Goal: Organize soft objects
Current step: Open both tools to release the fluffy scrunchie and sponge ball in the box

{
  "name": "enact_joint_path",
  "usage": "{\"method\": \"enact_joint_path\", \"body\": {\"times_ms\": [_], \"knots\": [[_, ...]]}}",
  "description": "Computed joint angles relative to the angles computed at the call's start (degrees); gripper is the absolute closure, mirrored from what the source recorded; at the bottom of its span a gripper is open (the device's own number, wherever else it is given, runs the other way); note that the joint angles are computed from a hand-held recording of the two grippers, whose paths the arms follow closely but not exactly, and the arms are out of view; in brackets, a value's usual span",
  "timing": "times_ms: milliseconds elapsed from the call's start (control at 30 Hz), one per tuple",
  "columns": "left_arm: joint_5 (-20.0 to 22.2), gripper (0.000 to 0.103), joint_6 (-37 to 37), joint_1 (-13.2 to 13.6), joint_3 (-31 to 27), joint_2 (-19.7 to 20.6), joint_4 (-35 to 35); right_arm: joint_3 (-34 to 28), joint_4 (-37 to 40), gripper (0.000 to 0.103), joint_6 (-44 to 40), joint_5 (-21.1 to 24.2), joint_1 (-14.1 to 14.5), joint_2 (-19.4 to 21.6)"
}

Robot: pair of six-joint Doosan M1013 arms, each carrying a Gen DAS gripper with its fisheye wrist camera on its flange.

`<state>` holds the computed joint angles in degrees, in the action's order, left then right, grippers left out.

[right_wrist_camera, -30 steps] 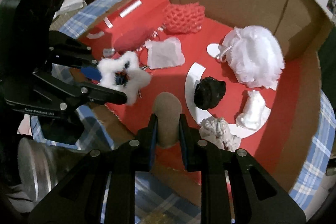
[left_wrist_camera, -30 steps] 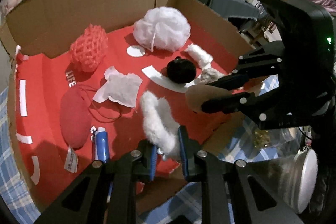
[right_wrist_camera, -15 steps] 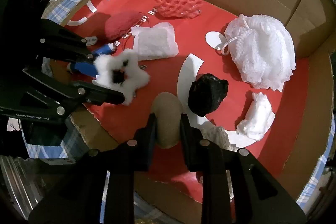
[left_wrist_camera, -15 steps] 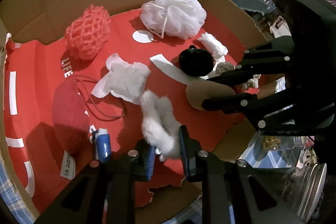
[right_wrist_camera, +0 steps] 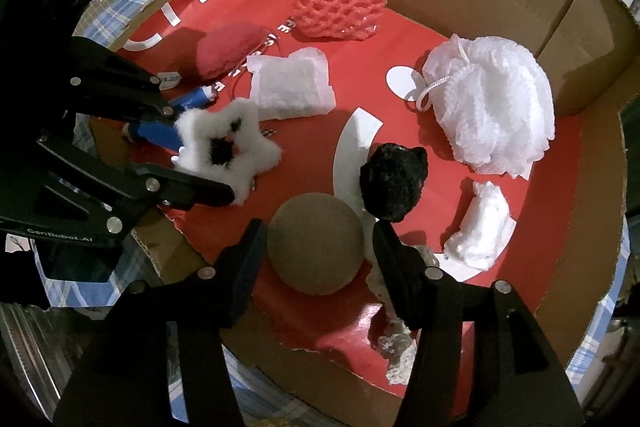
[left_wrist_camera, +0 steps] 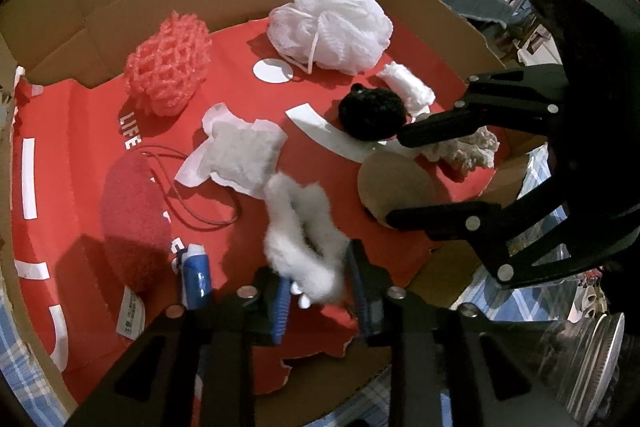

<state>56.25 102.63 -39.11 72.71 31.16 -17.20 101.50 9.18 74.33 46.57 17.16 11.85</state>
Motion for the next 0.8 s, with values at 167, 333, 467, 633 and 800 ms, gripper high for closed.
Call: {"method": "enact_joint_path", "body": {"times_ms": [167,333,467,633,800], "knots": [[-0.7,0.064,-1.2,0.0,0.6,-0.8,0.5,0.0,-0.7,0.049,1.0,-0.3,0.2,-0.5],[-3.6,0.050,-2.7,-0.2,2.8,-2.9,2.0,0.7,-1.4,0.039,3.5,-1.6,0.3,-1.9],[-7.0,0.039,-6.1,-0.7,5.3,-5.4,4.3,1.6,-2.4,0.038,8.2,-3.1,0.3,-3.6],[-11.7,0.027,-12.9,-1.6,8.6,-8.0,10.5,3.7,-4.3,0.030,14.9,-5.0,0.0,-6.2],[-14.8,0.020,-22.9,-3.0,10.6,-9.4,18.2,5.5,-9.4,0.030,23.9,-6.4,0.8,-8.1]]}}
